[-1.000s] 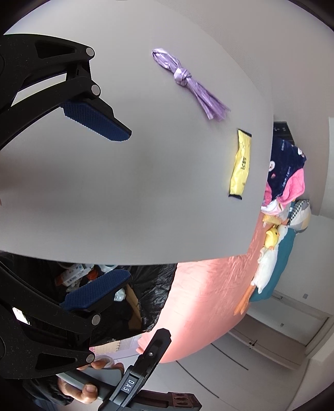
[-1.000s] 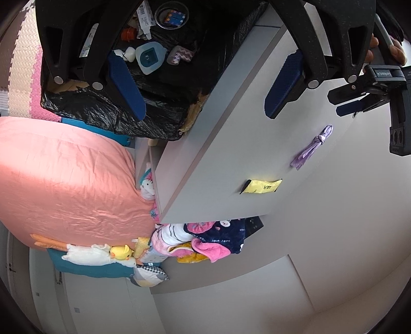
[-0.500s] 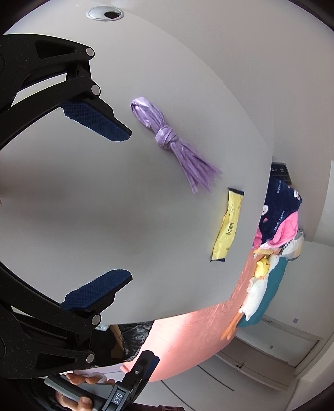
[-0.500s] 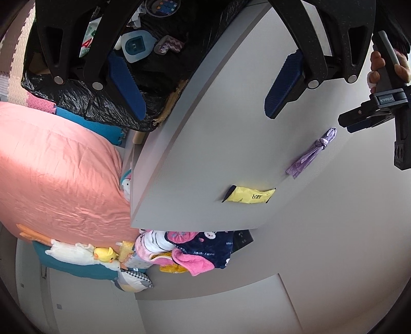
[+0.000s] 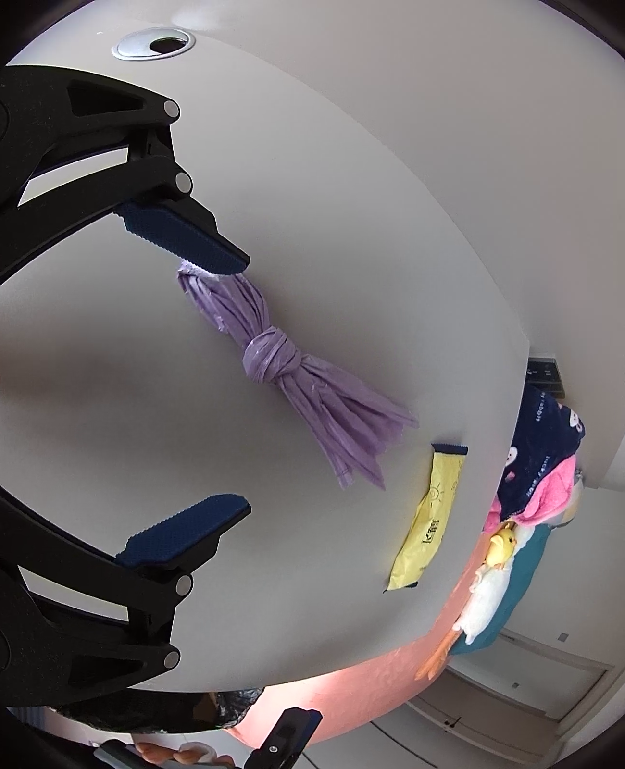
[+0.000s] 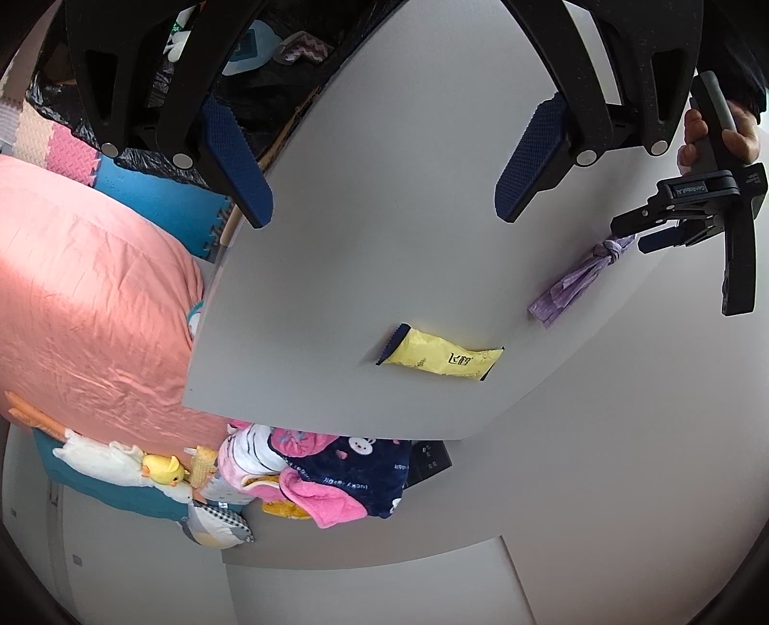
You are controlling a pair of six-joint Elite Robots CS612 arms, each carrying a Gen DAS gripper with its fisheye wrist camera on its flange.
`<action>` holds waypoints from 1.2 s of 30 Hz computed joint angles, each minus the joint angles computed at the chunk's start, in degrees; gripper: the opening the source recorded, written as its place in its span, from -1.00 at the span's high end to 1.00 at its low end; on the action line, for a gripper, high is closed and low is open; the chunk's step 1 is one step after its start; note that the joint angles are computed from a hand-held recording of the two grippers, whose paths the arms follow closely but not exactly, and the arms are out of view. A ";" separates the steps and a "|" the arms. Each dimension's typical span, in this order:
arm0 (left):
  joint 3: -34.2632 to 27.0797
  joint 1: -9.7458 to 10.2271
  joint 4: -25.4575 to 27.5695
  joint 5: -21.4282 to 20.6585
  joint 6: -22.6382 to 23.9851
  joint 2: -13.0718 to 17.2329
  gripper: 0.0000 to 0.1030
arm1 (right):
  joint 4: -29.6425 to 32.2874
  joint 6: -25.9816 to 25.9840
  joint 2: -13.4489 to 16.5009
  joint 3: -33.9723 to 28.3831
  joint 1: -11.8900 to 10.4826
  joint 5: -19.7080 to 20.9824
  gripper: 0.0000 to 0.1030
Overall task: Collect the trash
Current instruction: 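Grasp the purple tied bag with the left tool while the right grasps the yellow packet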
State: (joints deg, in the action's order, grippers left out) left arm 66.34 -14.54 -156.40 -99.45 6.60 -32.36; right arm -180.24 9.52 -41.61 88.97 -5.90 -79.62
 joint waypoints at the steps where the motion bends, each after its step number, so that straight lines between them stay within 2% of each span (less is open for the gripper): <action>1: -0.56 0.04 0.38 0.29 0.15 0.35 -0.66 | 0.63 -0.34 0.29 -0.70 0.08 0.00 -0.82; 6: -2.80 0.12 1.95 1.46 1.30 1.74 -0.40 | 4.05 -2.39 1.94 -4.65 0.48 -0.04 -0.82; 9: -3.83 -0.02 3.64 2.94 2.13 2.38 -0.39 | 6.69 -3.90 3.08 -7.49 0.69 -0.20 -0.82; 10: -3.53 -0.12 2.64 3.41 2.49 2.37 -0.39 | 7.51 -4.38 3.46 -8.43 0.80 -0.34 -0.82; 13: -3.65 0.09 2.48 2.77 1.69 2.44 -0.35 | 10.35 -6.32 4.73 -11.55 1.17 -0.97 -0.82; 17: -3.68 0.32 1.19 2.73 -0.19 2.58 -0.01 | 13.64 -10.56 6.71 -15.89 2.02 -2.52 -0.82; 23: -3.40 0.37 0.69 2.43 -0.90 2.46 0.05 | 17.09 -15.13 9.86 -22.19 2.90 -2.92 -0.81; 24: -3.48 0.41 0.71 2.24 -1.60 2.50 0.05 | 18.17 -15.45 10.35 -23.32 3.01 -3.26 -0.78; 27: -3.47 0.43 0.67 2.12 -1.41 2.50 0.05 | 21.44 -16.03 12.11 -27.15 3.26 -4.14 -0.51; 32: -3.04 0.25 -0.01 2.88 -0.63 2.39 0.05 | 25.37 -17.30 14.43 -31.69 3.35 -3.43 -0.44; 34: -3.02 0.25 -0.25 2.88 -0.55 2.43 0.07 | 26.73 -17.70 15.10 -32.95 3.40 -3.36 -0.16; 36: -2.85 0.24 -0.62 3.04 -0.65 2.40 0.11 | 27.74 -18.08 15.51 -33.70 3.57 -4.32 0.02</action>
State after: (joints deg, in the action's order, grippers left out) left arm 63.49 -14.30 -157.01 -96.41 5.95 -29.96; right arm -152.50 -8.56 -26.10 55.26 -2.33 -83.93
